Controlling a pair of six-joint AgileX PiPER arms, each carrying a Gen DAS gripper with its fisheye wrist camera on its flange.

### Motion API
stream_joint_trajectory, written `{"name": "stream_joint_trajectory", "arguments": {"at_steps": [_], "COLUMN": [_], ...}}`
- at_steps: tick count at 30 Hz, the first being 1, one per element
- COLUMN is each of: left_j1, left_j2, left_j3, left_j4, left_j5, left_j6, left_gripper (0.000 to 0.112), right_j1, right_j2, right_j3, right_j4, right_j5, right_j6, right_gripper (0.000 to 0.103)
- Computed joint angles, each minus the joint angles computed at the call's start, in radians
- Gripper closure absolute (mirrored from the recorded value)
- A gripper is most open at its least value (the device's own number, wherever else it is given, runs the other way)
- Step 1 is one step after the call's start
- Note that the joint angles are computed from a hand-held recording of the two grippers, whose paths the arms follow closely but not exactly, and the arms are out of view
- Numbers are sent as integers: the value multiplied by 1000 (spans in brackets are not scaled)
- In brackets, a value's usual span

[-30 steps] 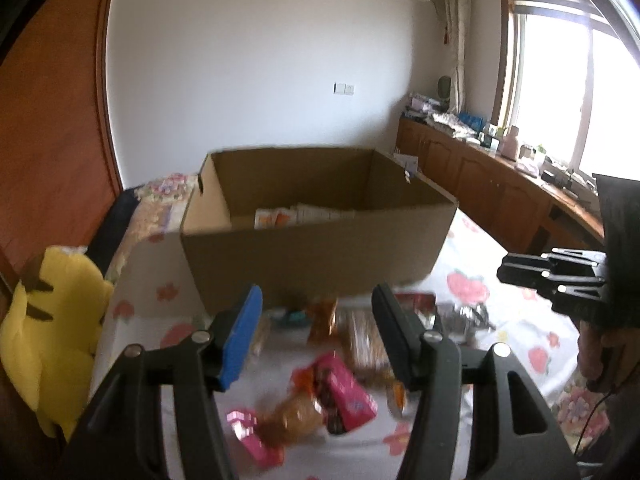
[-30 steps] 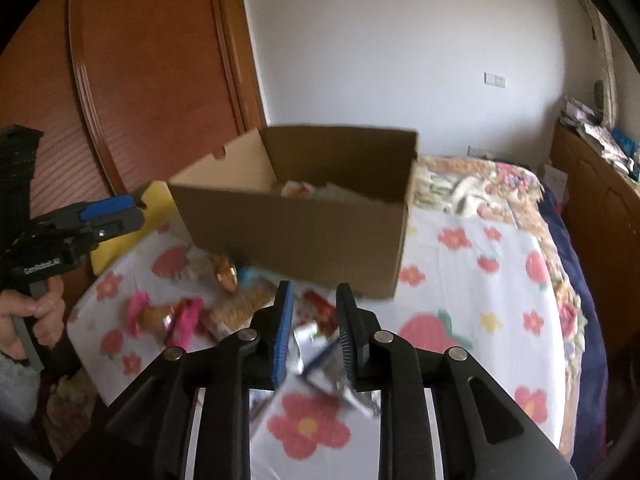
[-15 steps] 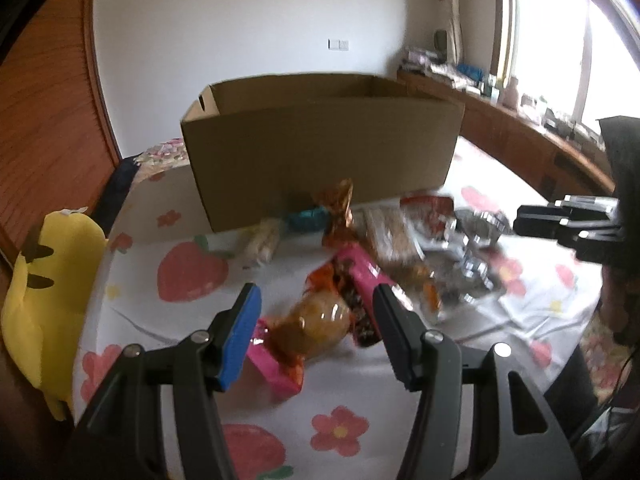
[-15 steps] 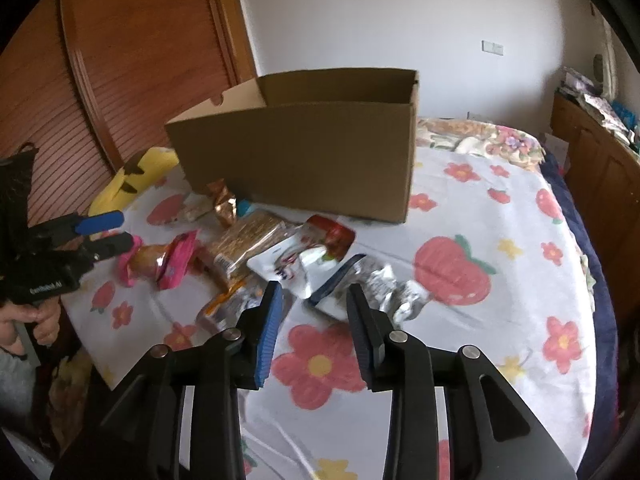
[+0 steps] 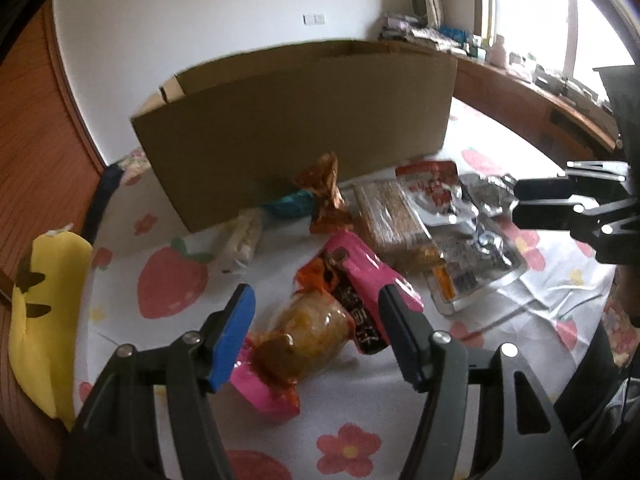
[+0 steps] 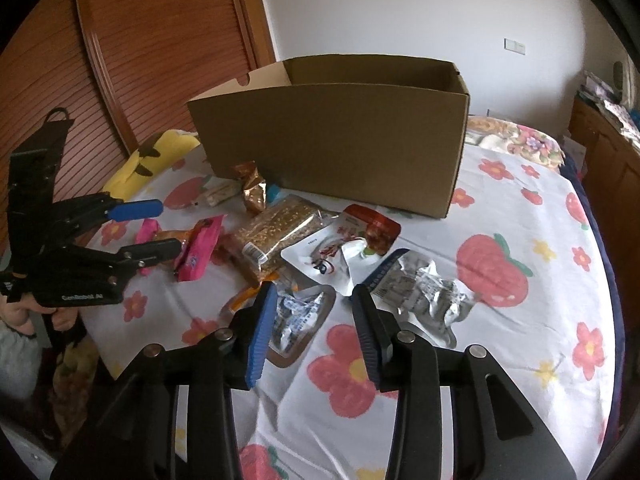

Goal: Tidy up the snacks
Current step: 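Lower the left gripper onto the pink-wrapped bread and close it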

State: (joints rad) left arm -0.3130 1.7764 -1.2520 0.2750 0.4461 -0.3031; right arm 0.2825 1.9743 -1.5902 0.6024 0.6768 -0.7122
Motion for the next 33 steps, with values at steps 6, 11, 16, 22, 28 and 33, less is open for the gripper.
{"name": "stream_joint_trajectory", "arguments": {"at_steps": [6, 11, 16, 22, 28, 33], "left_j1": [32, 35, 38, 54, 57, 61], "left_j2": [13, -11, -5, 12, 12, -3], "left_j3": [-6, 32, 29, 18, 45, 72], "left_j4": [-210, -269, -263, -296, -271, -278], "left_j5": [43, 41, 29, -2, -62, -98], "left_j6": [201, 251, 224, 201, 149, 146], "left_gripper": [48, 48, 48, 48, 62, 71], "right_j1": [9, 13, 31, 32, 14, 35], "right_j2": [38, 74, 110, 144, 123, 128], "right_j3": [-46, -85, -133, -165, -109, -111], "right_j4": [-11, -7, -51, -99, -55, -72], "right_j5": [29, 65, 80, 89, 92, 83], "right_j6": [-9, -29, -18, 23, -17, 3], "right_gripper": [60, 58, 51, 50, 49, 48]}}
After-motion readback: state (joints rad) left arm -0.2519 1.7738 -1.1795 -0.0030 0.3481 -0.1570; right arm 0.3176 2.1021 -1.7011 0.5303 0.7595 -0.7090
